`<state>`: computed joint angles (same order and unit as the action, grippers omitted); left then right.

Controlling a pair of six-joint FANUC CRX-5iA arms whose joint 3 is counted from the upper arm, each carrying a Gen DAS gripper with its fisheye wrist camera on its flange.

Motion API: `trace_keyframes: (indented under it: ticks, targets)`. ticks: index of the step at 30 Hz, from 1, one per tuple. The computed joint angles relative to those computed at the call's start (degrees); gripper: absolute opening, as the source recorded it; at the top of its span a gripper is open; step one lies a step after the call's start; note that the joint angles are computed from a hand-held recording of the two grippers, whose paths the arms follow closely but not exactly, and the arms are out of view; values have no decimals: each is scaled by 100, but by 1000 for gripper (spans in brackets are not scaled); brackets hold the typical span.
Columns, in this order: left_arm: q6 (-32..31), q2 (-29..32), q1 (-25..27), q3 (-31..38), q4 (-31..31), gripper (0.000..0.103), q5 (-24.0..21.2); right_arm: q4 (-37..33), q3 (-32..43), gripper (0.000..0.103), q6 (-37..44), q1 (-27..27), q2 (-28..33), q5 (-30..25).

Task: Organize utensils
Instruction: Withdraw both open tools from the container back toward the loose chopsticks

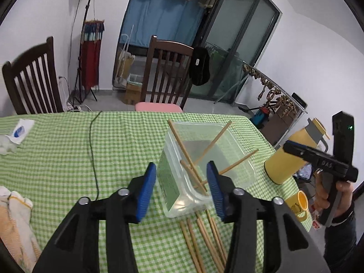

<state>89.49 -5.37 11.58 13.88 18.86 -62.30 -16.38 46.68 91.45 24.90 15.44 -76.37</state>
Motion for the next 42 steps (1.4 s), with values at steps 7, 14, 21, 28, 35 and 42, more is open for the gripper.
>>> trace_keyframes:
  ticks: [7, 14, 21, 28, 35, 42]
  targets:
    - [363, -592, -184, -301, -613, 61, -69, 108, -834, 61, 237, -85, -725, 309]
    - [856, -1255, -602, -464, -1617, 76, -70, 75, -1469, 64, 390, -212, -1301, 442]
    - [1525, -1998, -1321, -833, -2575, 79, -24, 119, -2508, 64, 538, -63, -2124, 804]
    - [3095, -2301, -3021, -786, -4563, 85, -329, 150, -3537, 67, 669, 145, -2992, 1311]
    - [4611, -2230, -5263, -701, -6669, 93, -1207, 427, -4508, 76, 562, 392, -3806, 1891]
    - [5695, -2001, -7103, -830, -8233, 95, -2301, 1594, -5820, 84, -343, 1034, -4702, 2853]
